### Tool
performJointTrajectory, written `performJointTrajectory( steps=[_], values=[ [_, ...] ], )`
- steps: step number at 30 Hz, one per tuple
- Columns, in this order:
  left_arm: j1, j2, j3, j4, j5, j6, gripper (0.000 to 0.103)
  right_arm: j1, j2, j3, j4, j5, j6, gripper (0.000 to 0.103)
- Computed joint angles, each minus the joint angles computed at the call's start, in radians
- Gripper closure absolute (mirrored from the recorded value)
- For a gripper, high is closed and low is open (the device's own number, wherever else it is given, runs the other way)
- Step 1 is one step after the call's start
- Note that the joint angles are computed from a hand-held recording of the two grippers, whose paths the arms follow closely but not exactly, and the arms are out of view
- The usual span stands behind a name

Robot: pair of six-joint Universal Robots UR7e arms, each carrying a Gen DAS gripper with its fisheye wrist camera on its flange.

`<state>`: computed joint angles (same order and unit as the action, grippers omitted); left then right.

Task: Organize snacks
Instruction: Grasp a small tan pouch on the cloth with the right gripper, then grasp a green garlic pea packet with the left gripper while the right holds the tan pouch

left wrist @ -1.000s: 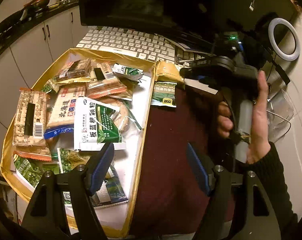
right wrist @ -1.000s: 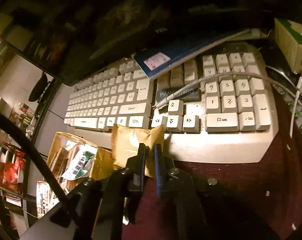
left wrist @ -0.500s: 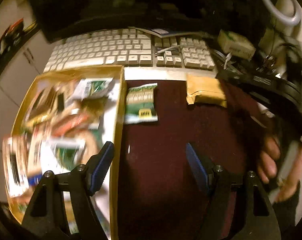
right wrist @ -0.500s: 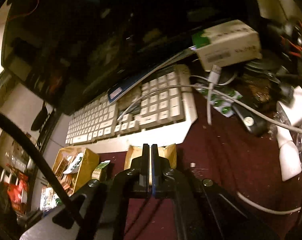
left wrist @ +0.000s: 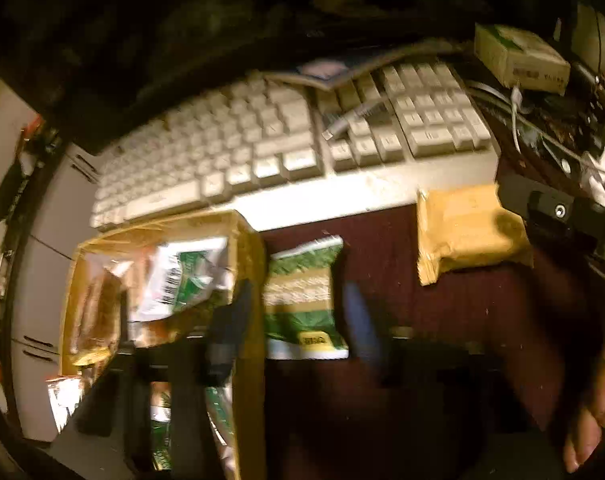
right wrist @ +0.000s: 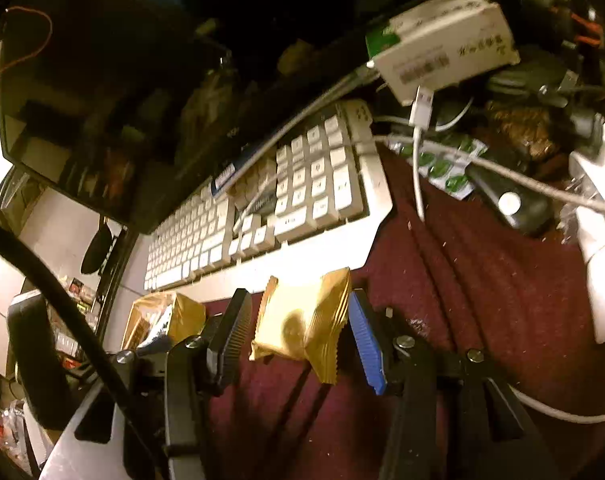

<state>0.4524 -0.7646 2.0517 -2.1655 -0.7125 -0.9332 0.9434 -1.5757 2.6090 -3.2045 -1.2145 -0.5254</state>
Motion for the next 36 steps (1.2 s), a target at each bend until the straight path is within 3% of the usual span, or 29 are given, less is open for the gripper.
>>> performJointTrajectory(
  steps=[1,6,9,14,17,21,24,28,33,36],
  values=[
    [0.022,0.001,-0.007,-0.006,-0.037,0.013,0.075,0.002,0.000,0.000,0.002,-0.006,-0.004,0.052],
    [0.031,-0.024,0.052,-0.096,-0.018,0.019,0.077,0.016,0.009,-0.002,-0.006,-0.031,-0.010,0.052],
    [0.013,-0.063,0.099,-0.163,-0.020,0.010,0.088,0.031,0.025,-0.004,-0.013,-0.051,-0.013,0.052],
    [0.003,-0.178,0.198,-0.324,-0.135,0.013,0.092,0.041,0.040,-0.006,-0.024,-0.064,-0.014,0.052],
    [-0.035,-0.241,0.260,-0.399,-0.178,-0.029,0.092,0.045,0.049,-0.012,-0.024,-0.077,-0.010,0.052],
    [-0.099,-0.340,0.368,-0.487,-0.208,-0.106,0.092,0.057,0.067,-0.016,-0.027,-0.080,-0.024,0.041],
    [-0.162,-0.361,0.404,-0.493,-0.195,-0.183,0.092,0.099,0.099,-0.004,-0.110,-0.141,-0.052,0.039],
    [-0.214,-0.453,0.480,-0.481,-0.206,-0.279,0.092,0.195,0.214,0.019,-0.353,-0.308,-0.113,0.053],
    [-0.297,-0.564,0.551,-0.385,-0.167,-0.417,0.092,0.212,0.258,0.048,-0.471,-0.324,-0.167,0.060],
    [-0.308,-0.627,0.575,-0.338,-0.152,-0.469,0.092,0.209,0.271,0.058,-0.510,-0.318,-0.188,0.063]
  ],
)
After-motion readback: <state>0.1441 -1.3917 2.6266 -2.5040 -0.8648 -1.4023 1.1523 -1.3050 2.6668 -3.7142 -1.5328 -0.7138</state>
